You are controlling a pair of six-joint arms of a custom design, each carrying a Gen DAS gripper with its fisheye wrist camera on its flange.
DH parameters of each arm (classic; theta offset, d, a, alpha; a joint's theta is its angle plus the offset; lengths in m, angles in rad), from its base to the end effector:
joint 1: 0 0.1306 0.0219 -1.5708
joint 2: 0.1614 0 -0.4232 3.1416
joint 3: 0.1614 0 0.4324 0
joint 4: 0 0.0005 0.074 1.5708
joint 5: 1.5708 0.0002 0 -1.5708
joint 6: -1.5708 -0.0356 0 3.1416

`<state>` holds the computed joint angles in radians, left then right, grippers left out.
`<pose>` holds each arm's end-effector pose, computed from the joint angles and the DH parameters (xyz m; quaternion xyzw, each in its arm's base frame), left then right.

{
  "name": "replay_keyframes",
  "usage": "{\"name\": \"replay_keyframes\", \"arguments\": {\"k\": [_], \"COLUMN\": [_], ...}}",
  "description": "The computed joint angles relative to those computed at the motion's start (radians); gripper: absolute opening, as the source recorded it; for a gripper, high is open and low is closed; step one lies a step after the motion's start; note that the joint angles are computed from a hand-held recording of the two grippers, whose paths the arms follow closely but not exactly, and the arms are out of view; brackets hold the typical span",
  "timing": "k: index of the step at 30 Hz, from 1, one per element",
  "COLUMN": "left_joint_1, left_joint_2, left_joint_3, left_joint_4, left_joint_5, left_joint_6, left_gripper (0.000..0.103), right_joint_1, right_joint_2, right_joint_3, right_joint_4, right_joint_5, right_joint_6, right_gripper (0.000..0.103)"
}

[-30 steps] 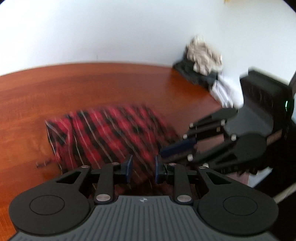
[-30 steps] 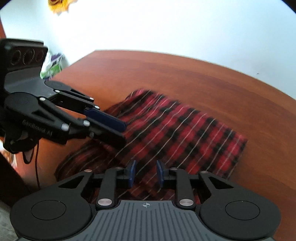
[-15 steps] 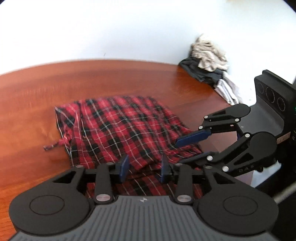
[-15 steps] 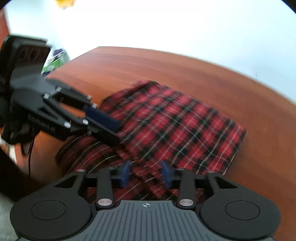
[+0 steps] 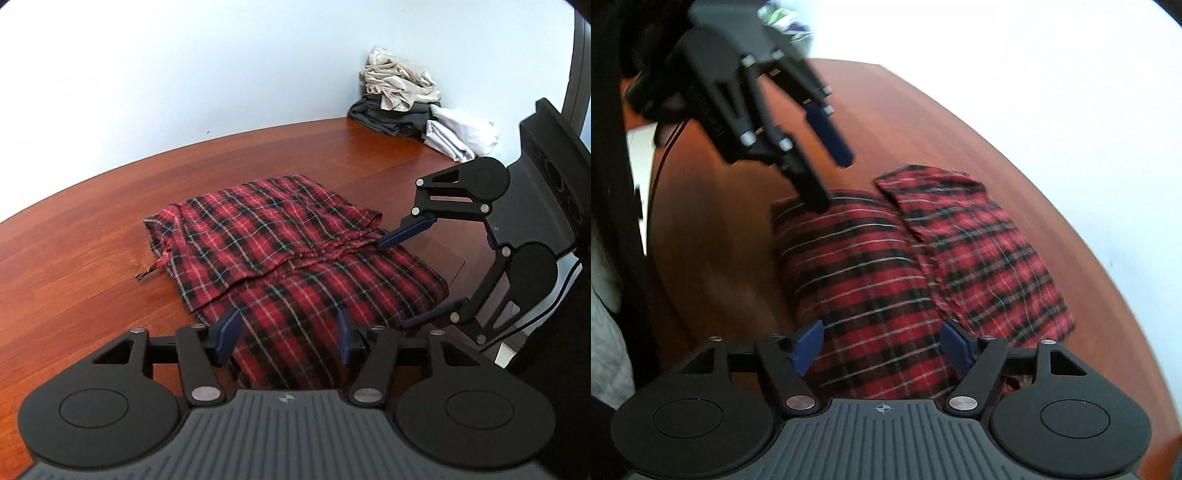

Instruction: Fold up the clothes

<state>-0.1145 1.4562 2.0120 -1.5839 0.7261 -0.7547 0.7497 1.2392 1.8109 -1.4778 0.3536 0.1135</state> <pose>0.4550 -0.0766 0.6952 0.4655 0.7768 -0.2459 0.3455 0.2868 0.2495 0.6970 -0.3371 0.8692 -0.0575 0.3571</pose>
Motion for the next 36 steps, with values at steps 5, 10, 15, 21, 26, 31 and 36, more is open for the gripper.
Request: {"name": "replay_keyframes", "arguments": {"k": [5, 10, 15, 21, 26, 31, 36], "left_joint_1": [0.006, -0.014, -0.051, -0.086, -0.126, -0.167, -0.170], "left_joint_2": [-0.056, -0.100, -0.133, -0.168, -0.194, -0.202, -0.193], "left_joint_3": [-0.066, -0.122, -0.175, -0.252, -0.327, -0.369, -0.349], "left_joint_4": [0.078, 0.158, 0.202, 0.303, 0.416, 0.491, 0.502], "left_joint_5": [-0.019, -0.037, -0.038, -0.069, -0.153, -0.250, -0.249], "left_joint_6": [-0.010, -0.037, -0.095, -0.171, -0.256, -0.345, -0.288], "left_gripper": [0.075, 0.079, 0.086, 0.091, 0.091, 0.056, 0.037], "right_joint_1": [0.052, 0.079, 0.084, 0.056, 0.028, 0.008, -0.004], "right_joint_2": [0.005, 0.007, 0.011, 0.012, 0.022, 0.022, 0.012], "right_joint_3": [-0.023, -0.034, -0.019, 0.048, 0.122, 0.167, 0.171], "right_joint_4": [-0.013, -0.034, -0.054, -0.062, -0.083, -0.092, -0.100], "right_joint_5": [0.090, 0.143, 0.139, 0.095, 0.059, 0.042, 0.017], "right_joint_6": [0.097, 0.127, 0.098, 0.032, -0.029, -0.083, -0.071], "right_gripper": [0.080, 0.070, 0.020, 0.010, 0.008, 0.005, 0.041]}}
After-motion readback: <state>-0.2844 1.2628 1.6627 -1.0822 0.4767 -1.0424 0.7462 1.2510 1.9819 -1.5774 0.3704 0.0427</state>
